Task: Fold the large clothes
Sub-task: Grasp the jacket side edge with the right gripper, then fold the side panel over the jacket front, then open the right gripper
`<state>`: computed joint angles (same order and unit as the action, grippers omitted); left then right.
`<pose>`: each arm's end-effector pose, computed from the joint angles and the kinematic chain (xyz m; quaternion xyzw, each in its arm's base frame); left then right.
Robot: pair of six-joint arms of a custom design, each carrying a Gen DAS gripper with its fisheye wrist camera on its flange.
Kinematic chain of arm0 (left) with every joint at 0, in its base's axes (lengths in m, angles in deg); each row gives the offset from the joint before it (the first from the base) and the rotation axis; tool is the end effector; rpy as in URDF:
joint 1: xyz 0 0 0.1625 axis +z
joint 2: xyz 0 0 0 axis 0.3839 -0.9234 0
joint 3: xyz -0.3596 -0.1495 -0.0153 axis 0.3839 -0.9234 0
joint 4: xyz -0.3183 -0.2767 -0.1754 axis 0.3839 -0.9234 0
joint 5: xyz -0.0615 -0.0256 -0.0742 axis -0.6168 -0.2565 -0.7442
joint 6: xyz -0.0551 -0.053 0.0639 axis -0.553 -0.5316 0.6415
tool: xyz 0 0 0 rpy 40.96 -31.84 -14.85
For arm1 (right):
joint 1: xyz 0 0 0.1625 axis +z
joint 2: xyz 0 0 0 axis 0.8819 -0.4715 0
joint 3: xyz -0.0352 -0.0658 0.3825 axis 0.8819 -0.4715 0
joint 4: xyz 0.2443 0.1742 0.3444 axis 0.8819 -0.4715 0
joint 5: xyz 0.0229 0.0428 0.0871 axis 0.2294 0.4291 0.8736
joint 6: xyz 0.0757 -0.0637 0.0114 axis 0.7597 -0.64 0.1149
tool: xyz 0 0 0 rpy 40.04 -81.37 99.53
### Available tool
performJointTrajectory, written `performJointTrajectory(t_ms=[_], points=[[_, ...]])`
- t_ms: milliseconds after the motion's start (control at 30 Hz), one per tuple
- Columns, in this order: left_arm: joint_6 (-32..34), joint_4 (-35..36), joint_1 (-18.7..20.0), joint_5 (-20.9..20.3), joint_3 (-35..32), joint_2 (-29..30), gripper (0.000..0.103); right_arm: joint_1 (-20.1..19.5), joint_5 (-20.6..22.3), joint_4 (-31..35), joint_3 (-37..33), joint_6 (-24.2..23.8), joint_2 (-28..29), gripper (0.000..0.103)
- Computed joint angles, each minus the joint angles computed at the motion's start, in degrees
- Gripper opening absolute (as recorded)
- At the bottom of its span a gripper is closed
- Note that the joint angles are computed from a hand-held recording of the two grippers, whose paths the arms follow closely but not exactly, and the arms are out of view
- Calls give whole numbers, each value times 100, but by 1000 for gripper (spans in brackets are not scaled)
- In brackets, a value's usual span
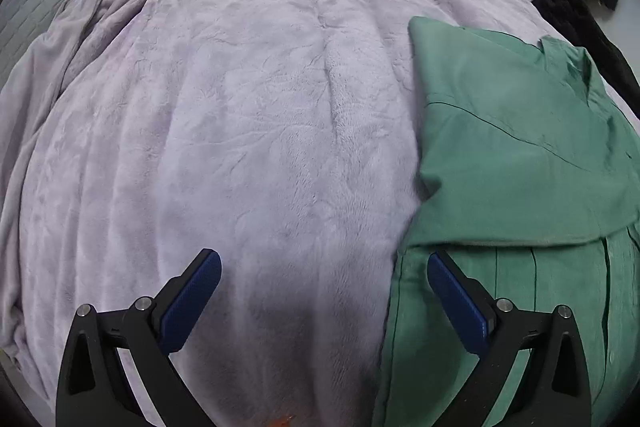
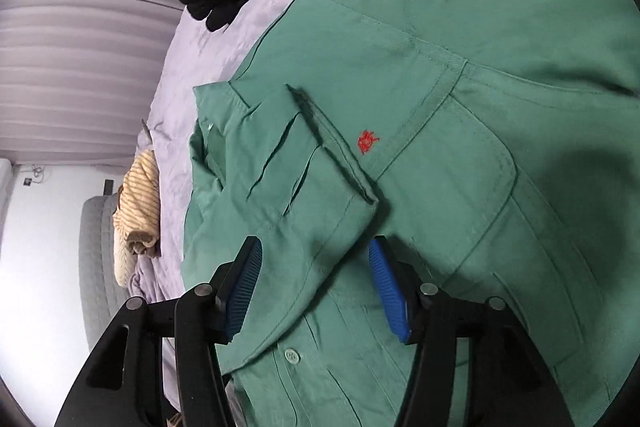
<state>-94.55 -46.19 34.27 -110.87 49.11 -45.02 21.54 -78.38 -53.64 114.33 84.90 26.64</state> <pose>-0.2405 -0.7574 0.1535 -0.0073 0.8942 -0.2178 0.3911 0.0370 -0.8107 0.3406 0.2075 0.9390 -0.2742 0.0096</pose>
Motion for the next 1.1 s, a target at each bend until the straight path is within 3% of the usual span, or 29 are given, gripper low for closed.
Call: performJointTrajectory(t_ms=[100,233,333,433,467,500,533,633,733,800,867,900,933,1000,1100], points=[[288,-157,28,-274,-95,-148,103,90,568,412,218,-446,-179,61],[712,-486,376,-1326,-1140,397,103,385,1381,1319,-27,-813,337,62],[933,-377,489,-1390,-2080,1051,103,505,1868,1280,-112,-598,871,62],[1098,-192,511,-1290,-2643,1483,103,572,1946,812,-263,-68,1327,60],[1138,-85,506,-1152,-2768,1601,103,576,2009,660,-303,80,1431,54],[1161,25,516,-1041,-2858,1680,103,599,2035,487,-278,177,1481,12],[1170,167,516,-877,-2950,1783,103,643,1926,544,-298,149,1506,3],[1153,390,537,-551,-3011,1932,103,792,1231,784,-175,-43,1473,3],[1009,483,522,-454,-2970,1893,103,822,1085,1560,-437,-267,1525,4],[955,427,461,-377,-2803,1748,103,881,813,1703,-364,-698,1267,6],[1147,87,368,-321,-2484,1544,103,847,544,1283,-50,-1006,807,34],[1241,-66,320,-308,-2332,1458,103,779,326,892,145,-941,550,68],[1289,-152,283,-297,-2236,1418,103,704,144,539,277,-822,379,78],[1258,-118,237,-209,-2176,1445,103,478,-45,40,349,-430,156,78],[821,467,287,-144,-2365,1643,103,146,187,-559,319,467,117,74]])
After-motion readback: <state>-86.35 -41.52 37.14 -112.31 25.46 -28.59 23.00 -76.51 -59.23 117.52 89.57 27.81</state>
